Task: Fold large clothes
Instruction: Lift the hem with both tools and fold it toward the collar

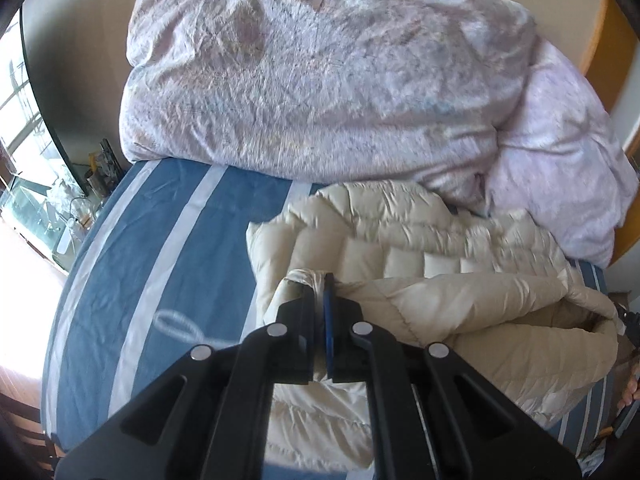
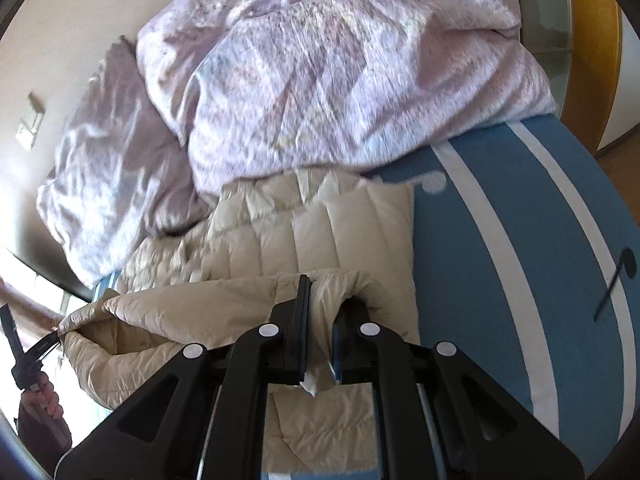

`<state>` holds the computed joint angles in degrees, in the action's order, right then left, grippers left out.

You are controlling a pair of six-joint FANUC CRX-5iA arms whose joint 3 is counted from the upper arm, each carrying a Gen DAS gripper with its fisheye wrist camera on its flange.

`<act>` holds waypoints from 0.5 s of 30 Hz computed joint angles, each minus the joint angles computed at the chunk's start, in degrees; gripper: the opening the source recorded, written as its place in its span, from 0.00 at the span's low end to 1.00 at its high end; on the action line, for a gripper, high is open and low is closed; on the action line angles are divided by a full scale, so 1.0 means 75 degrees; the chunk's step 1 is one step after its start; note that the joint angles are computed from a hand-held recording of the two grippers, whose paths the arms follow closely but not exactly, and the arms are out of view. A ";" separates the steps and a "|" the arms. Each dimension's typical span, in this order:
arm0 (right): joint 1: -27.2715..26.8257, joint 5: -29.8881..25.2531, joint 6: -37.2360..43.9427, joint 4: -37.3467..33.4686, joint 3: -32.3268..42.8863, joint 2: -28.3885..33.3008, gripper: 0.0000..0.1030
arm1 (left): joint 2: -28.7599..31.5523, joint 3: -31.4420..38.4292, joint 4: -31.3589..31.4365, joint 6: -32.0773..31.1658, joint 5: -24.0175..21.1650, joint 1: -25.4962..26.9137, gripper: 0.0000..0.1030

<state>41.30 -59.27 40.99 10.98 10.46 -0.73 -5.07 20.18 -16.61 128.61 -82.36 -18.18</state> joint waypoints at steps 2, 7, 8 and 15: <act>0.0005 0.0021 -0.0093 0.0176 0.0118 0.0208 0.09 | 0.0134 -0.0017 0.0184 -0.0018 0.0144 0.0239 0.04; -0.0041 0.0001 -0.0267 0.0548 0.0594 0.0886 0.09 | 0.0380 -0.0174 0.0664 -0.0034 0.0600 0.0792 0.04; -0.0073 0.0017 -0.0285 0.0562 0.0661 0.0984 0.09 | 0.0421 -0.0204 0.0762 -0.0058 0.0696 0.0892 0.05; -0.0419 -0.0108 -0.0326 0.0224 0.1541 0.1864 0.11 | 0.0921 -0.0147 0.1202 -0.0302 0.1106 0.1351 0.05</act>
